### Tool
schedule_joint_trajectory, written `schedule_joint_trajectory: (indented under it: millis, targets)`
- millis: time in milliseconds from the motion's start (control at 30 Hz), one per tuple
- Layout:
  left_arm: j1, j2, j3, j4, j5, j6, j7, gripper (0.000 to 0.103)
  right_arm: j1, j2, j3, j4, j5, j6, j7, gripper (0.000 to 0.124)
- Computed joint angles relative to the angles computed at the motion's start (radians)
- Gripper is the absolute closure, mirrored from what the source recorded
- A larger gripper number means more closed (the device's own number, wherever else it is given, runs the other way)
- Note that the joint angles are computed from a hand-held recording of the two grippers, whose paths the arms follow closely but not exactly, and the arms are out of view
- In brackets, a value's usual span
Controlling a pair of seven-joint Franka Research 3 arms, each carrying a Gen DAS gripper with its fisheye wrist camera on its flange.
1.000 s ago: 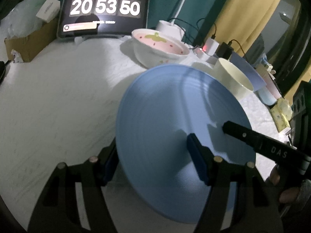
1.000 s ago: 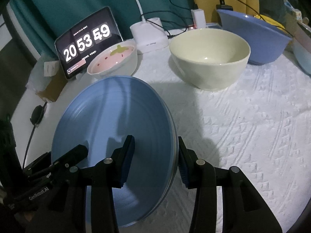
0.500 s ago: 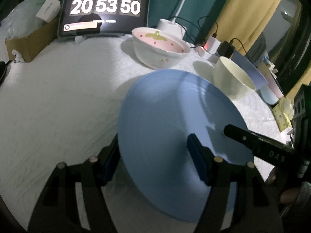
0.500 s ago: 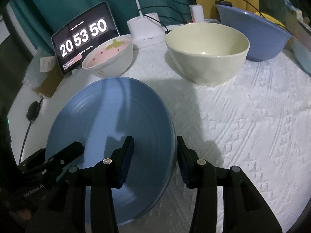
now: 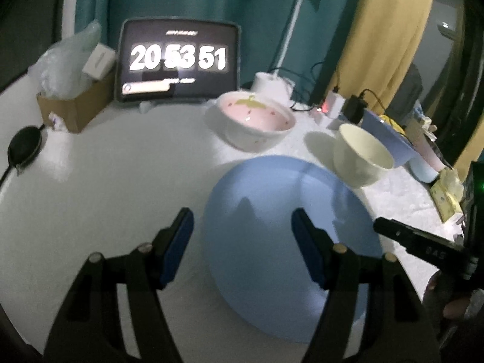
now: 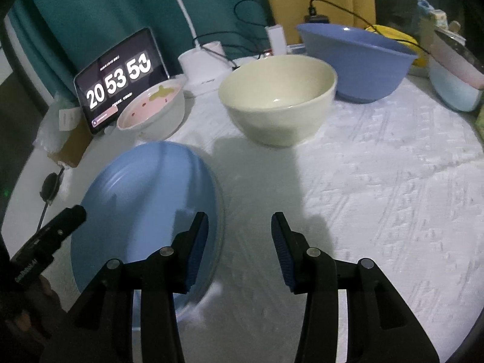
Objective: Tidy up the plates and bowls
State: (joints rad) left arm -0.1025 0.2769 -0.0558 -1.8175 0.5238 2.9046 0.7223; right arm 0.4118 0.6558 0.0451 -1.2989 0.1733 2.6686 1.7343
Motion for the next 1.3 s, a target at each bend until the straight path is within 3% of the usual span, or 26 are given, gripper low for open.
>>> schedule_joint_trajectory:
  millis: [767, 1300]
  targets:
    - [-0.074, 0.126, -0.085, 0.232, -0.121, -0.041, 0.225, 0.034, -0.105, -0.161, 0.012, -0.261, 0.099, 0.183, -0.068, 0.078]
    - [-0.132, 0.266, -0.100, 0.469, -0.175, -0.109, 0.374, 0.034, -0.144, -0.182, 0.002, -0.299, 0.138, 0.242, -0.117, 0.078]
